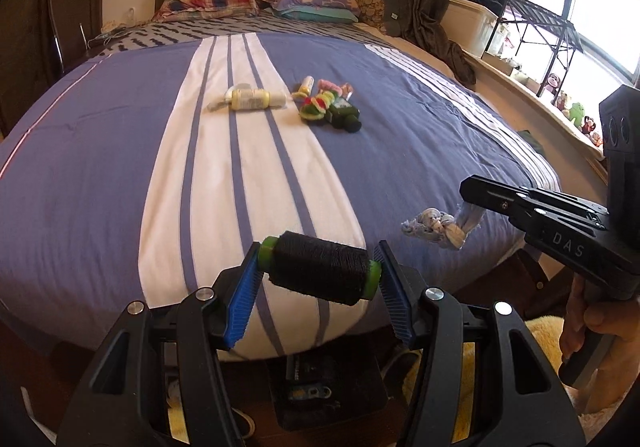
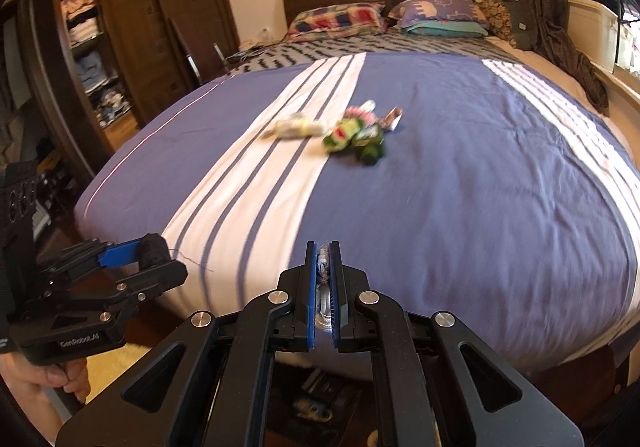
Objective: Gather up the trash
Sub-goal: 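Carry the spool and sock down over the bin with both grippers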
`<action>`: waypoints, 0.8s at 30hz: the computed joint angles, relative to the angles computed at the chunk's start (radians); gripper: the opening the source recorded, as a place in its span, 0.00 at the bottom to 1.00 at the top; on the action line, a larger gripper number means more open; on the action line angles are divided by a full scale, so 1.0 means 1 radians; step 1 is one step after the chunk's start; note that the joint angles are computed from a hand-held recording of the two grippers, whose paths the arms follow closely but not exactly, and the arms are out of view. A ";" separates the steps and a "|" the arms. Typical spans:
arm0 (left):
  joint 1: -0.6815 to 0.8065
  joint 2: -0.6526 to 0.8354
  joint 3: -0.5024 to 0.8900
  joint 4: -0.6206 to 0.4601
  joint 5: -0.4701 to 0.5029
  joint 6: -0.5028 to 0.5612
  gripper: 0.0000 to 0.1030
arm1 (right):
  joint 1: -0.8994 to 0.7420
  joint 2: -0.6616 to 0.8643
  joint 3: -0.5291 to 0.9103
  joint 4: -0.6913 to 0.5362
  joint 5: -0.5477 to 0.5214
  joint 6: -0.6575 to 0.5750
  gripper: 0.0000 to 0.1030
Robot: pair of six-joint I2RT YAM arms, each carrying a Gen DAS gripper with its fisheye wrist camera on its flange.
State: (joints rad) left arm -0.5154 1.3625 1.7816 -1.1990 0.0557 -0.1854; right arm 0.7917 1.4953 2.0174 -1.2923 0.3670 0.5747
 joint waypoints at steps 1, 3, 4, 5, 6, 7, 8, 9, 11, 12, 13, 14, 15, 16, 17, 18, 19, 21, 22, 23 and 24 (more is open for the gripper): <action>-0.001 -0.032 -0.038 0.001 0.004 -0.004 0.52 | 0.031 -0.019 -0.031 0.000 0.008 0.024 0.07; -0.005 -0.083 -0.102 0.003 0.012 -0.010 0.52 | 0.071 -0.045 -0.077 0.002 0.021 0.059 0.07; -0.010 -0.109 -0.137 0.004 0.012 -0.014 0.52 | 0.091 -0.050 -0.091 0.001 0.028 0.076 0.07; -0.016 -0.132 -0.171 0.004 0.012 -0.018 0.52 | 0.108 -0.061 -0.115 0.006 0.031 0.093 0.07; -0.020 -0.153 -0.204 0.005 0.015 -0.023 0.52 | 0.127 -0.073 -0.144 0.012 0.034 0.114 0.07; -0.025 -0.176 -0.238 0.005 0.017 -0.028 0.52 | 0.142 -0.084 -0.176 0.021 0.032 0.132 0.07; -0.026 -0.191 -0.265 0.006 0.023 -0.028 0.52 | 0.156 -0.094 -0.203 0.027 0.031 0.149 0.07; -0.032 -0.210 -0.304 0.013 0.028 -0.032 0.52 | 0.170 -0.107 -0.245 0.040 0.023 0.170 0.07; -0.039 -0.239 -0.371 0.031 0.040 -0.037 0.52 | 0.189 -0.119 -0.309 0.060 0.009 0.202 0.07; -0.045 -0.248 -0.400 0.039 0.042 -0.038 0.52 | 0.191 -0.122 -0.328 0.068 0.001 0.209 0.07; -0.057 -0.257 -0.437 0.047 0.034 -0.041 0.52 | 0.194 -0.125 -0.360 0.080 -0.010 0.220 0.07; -0.068 -0.265 -0.474 0.057 0.022 -0.045 0.52 | 0.194 -0.128 -0.385 0.088 -0.018 0.227 0.07; -0.073 -0.267 -0.500 0.063 0.018 -0.048 0.52 | 0.195 -0.132 -0.416 0.100 -0.026 0.234 0.07; -0.073 -0.268 -0.535 0.073 0.025 -0.051 0.52 | 0.191 -0.136 -0.451 0.115 -0.040 0.239 0.07; -0.069 -0.265 -0.569 0.085 0.036 -0.055 0.52 | 0.186 -0.139 -0.480 0.129 -0.051 0.243 0.07; -0.063 -0.260 -0.592 0.093 0.044 -0.054 0.52 | 0.186 -0.141 -0.511 0.144 -0.060 0.253 0.07; -0.061 -0.253 -0.623 0.108 0.049 -0.055 0.52 | 0.183 -0.143 -0.546 0.162 -0.072 0.260 0.07; -0.056 -0.231 -0.662 0.131 0.060 -0.054 0.52 | 0.173 -0.148 -0.601 0.196 -0.098 0.269 0.07; -0.052 -0.216 -0.683 0.145 0.072 -0.051 0.52 | 0.168 -0.149 -0.630 0.215 -0.112 0.275 0.07; -0.051 -0.204 -0.700 0.157 0.078 -0.051 0.52 | 0.166 -0.147 -0.654 0.230 -0.119 0.282 0.07; -0.051 -0.189 -0.715 0.169 0.085 -0.049 0.52 | 0.165 -0.144 -0.676 0.242 -0.123 0.287 0.07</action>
